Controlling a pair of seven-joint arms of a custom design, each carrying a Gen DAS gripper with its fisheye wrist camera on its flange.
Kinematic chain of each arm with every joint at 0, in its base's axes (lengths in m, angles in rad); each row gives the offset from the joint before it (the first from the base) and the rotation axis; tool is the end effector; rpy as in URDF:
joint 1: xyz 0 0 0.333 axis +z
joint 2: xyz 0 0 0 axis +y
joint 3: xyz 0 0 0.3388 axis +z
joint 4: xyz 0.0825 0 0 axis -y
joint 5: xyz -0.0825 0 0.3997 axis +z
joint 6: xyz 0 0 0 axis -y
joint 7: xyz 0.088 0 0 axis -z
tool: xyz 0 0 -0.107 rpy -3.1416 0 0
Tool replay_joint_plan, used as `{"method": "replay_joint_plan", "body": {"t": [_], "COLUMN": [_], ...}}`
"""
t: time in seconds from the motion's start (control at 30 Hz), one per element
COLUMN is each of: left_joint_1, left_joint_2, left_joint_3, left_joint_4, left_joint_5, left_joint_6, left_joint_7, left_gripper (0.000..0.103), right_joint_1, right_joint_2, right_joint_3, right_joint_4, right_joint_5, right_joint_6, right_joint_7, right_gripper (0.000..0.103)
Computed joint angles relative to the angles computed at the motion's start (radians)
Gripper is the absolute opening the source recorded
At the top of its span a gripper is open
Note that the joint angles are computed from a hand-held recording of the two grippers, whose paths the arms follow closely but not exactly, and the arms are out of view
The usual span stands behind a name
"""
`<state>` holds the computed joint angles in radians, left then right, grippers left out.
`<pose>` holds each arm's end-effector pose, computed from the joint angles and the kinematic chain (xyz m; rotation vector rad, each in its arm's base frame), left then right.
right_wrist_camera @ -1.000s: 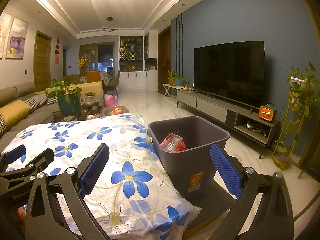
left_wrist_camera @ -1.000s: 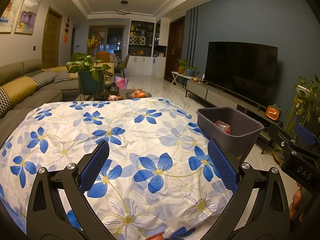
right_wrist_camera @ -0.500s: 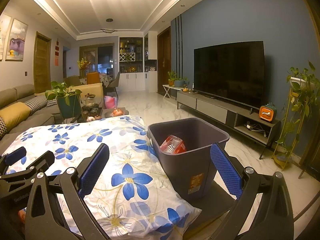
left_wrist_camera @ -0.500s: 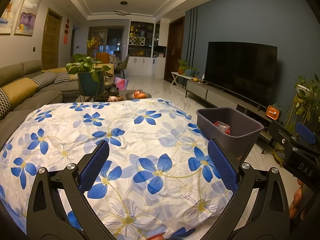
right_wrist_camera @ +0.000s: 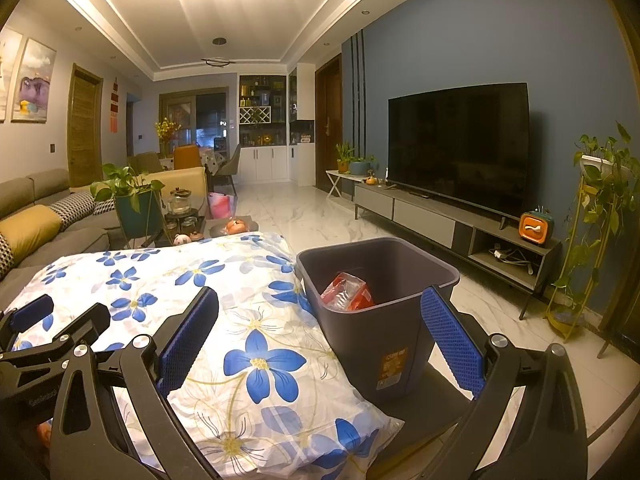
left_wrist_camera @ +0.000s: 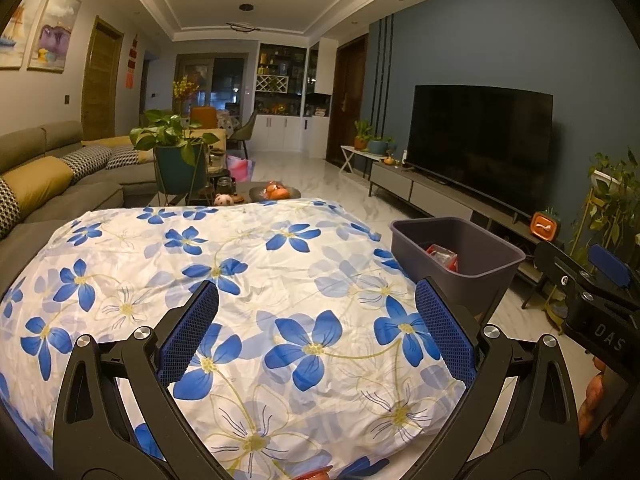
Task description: Collect trash
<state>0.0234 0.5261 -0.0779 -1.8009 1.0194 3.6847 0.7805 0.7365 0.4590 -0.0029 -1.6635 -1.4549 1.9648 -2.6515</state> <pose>0.6638 -0.1383 0.3936 -1.1810 1.9205 -1.3648 0.5689 0.4263 0.3905 -1.0422 1.8704 -1.3828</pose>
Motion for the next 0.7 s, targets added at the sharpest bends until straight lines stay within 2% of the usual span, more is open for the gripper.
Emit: {"method": "replay_joint_plan", "body": {"t": [0.57, 0.7], "left_joint_1": [-0.005, -0.005], "left_joint_2": [0.005, 0.012], "left_joint_3": [0.004, 0.006], "left_joint_4": [0.002, 0.008], "left_joint_5": [0.003, 0.01], "left_joint_6": [0.02, 0.023], "left_joint_7": [0.008, 0.018], "left_gripper": [0.096, 0.083], "right_joint_1": [-0.002, -0.004], "right_joint_2": [-0.001, 0.003], "right_joint_3": [0.001, -0.001], "right_joint_4": [-0.001, 0.013], "right_joint_5": [0.002, 0.009], "right_joint_6": [0.004, 0.007], "right_joint_7": [-0.002, -0.014], "right_gripper": [0.097, 0.097]}}
